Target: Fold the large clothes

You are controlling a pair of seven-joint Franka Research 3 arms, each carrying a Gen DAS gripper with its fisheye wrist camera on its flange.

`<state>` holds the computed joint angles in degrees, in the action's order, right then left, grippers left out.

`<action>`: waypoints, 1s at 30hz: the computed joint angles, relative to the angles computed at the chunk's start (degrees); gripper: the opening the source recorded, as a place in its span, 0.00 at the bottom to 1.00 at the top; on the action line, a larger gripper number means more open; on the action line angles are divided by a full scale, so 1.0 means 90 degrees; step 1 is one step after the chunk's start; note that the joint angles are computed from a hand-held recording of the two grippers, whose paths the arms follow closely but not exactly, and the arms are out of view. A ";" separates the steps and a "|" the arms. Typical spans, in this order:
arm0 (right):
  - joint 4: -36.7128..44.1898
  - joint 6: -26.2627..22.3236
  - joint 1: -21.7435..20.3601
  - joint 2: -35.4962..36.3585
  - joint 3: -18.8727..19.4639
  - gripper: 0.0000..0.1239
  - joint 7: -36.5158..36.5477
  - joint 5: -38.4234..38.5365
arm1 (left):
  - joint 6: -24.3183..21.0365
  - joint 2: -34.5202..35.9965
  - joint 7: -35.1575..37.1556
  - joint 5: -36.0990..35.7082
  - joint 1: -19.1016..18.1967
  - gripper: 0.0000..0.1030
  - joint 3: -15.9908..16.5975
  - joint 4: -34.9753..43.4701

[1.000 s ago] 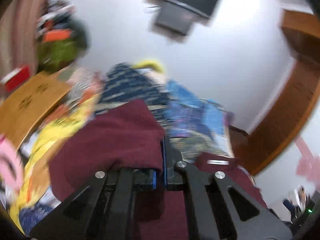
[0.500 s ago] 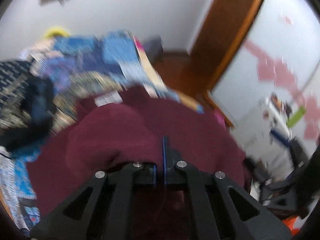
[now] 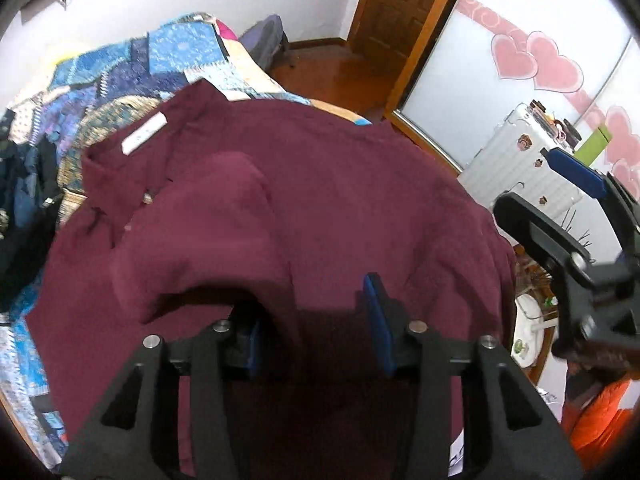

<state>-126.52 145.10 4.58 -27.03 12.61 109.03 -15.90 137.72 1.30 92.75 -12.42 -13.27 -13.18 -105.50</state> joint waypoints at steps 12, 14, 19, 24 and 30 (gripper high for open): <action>0.0556 0.0128 0.0397 0.0525 0.0027 0.83 -0.0481 0.0094 | 0.1278 -0.1602 -0.0667 0.0949 0.0463 0.65 0.0532 -0.1377; 0.0777 0.0110 0.0619 0.0742 -0.0012 0.83 -0.0788 0.0235 | 0.1296 -0.1720 -0.0862 0.1103 0.0591 0.65 0.0675 -0.1470; 0.1292 -0.0093 0.1035 0.1284 0.0006 0.83 -0.1431 0.0260 | 0.1283 -0.1974 -0.1399 0.1483 0.0994 0.65 0.0937 -0.1790; 0.2052 -0.0929 0.1511 0.2081 -0.0064 0.83 -0.2256 0.0371 | 0.1066 -0.2087 -0.1642 0.1765 0.1315 0.65 0.1102 -0.2099; 0.2947 -0.2132 0.1972 0.3049 -0.0197 0.81 -0.2462 -0.0450 | 0.0940 -0.2135 -0.1638 0.1757 0.1453 0.65 0.1257 -0.2457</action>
<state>-99.99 125.92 22.33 0.41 10.84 86.88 -19.95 146.18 -17.91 78.01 3.39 -0.19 -1.86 -127.61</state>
